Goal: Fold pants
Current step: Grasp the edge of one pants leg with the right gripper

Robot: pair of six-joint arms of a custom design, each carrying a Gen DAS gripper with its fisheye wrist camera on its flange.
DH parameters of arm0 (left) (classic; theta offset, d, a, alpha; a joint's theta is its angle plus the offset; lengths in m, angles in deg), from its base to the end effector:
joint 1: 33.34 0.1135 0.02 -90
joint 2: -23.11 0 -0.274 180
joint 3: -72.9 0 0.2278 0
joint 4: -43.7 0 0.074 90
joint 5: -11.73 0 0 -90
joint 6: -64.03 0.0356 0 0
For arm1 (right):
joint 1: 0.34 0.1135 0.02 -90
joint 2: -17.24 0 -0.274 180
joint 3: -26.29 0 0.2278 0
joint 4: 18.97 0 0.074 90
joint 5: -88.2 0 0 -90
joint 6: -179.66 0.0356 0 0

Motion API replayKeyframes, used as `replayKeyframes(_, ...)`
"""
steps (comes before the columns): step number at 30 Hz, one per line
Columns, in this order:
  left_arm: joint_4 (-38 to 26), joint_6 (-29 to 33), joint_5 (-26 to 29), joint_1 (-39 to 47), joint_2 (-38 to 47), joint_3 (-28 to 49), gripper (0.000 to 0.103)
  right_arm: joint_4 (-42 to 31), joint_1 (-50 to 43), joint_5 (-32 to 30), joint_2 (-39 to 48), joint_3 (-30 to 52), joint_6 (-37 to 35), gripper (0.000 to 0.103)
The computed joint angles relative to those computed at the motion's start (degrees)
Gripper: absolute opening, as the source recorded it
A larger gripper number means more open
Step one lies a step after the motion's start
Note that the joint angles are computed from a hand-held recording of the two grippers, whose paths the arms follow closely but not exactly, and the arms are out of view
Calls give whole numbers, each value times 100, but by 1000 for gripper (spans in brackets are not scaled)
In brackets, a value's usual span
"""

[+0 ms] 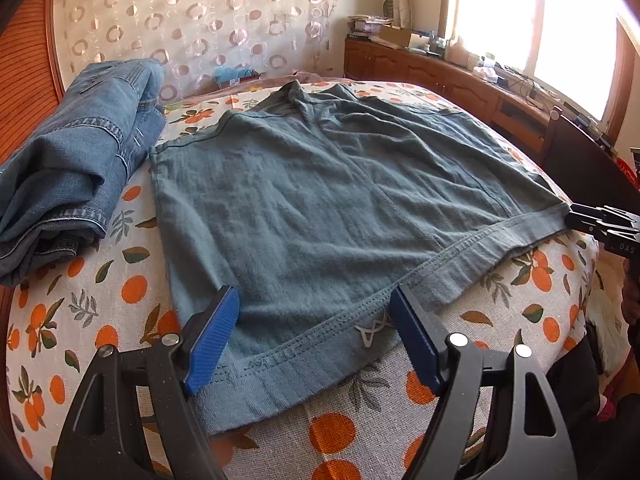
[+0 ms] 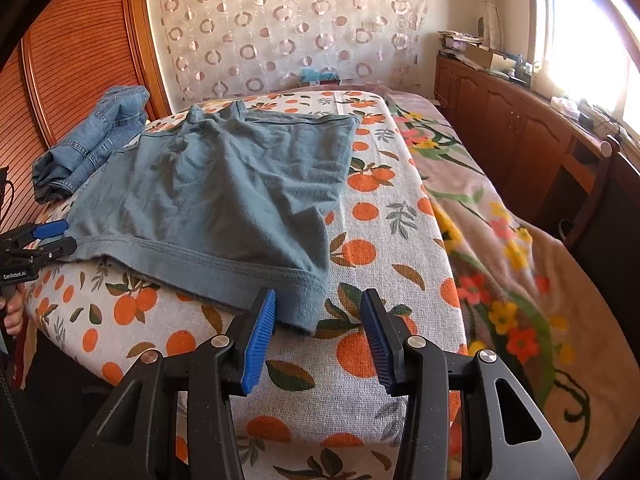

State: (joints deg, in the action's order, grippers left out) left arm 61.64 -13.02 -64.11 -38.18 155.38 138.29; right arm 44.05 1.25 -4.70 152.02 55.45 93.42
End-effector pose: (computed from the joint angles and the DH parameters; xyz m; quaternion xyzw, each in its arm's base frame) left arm 0.3630 -0.0395 0.0249 0.1864 0.9115 -0.0905 0.3553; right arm 0.2322 0.0082 0.0144 0.0072 0.9154 0.0419 0.4003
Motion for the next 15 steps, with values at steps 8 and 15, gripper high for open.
replayKeyframes(8,535,-213,-81,-22,65,-248,80,0,-90,-137,19,10,-58,46)
replayKeyframes(15,833,-432,-252,-72,86,-421,81,54,-45,-138,55,0,-125,42)
